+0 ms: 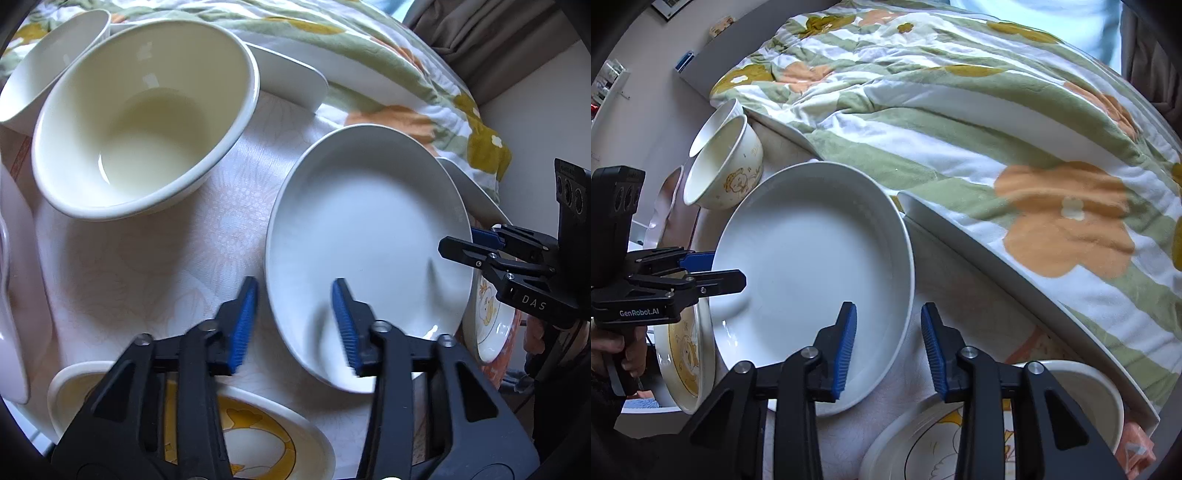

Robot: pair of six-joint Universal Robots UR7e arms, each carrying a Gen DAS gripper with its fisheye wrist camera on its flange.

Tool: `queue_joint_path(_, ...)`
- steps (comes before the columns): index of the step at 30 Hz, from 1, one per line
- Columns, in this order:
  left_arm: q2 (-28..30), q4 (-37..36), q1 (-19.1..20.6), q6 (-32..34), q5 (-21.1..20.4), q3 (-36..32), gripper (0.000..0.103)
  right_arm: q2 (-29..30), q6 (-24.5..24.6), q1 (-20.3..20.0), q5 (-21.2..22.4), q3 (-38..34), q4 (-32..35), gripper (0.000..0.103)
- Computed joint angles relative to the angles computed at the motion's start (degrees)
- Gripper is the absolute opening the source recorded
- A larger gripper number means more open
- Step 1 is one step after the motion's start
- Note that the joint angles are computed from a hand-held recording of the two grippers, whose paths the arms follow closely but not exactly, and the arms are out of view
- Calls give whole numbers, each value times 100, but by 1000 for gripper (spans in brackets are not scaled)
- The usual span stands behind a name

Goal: Organize plates and bowls

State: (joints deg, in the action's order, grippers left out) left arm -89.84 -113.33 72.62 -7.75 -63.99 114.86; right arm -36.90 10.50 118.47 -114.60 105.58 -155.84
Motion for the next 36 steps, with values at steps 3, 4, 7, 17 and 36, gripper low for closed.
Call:
queue_joint_path(3, 12, 42, 19, -11, 29, -22, 24, 7, -5, -13, 17, -14, 81, 23)
queue_joint_path(4, 16, 64, 17, -8, 46, -26, 21, 8, -7, -22, 9, -13, 82, 20)
queue_joint_path(7, -14, 42, 48, -9, 23, -32, 16, -16, 37, -57, 35, 12, 86, 14)
queue_joint_path(17, -190, 219, -217, -195, 345, 98, 15, -26, 153, -23, -34, 26, 50, 14)
queue_joint_path(36, -1196, 1183, -554, -48, 92, -157, 15, -339, 1198, 810, -168, -17, 327, 14)
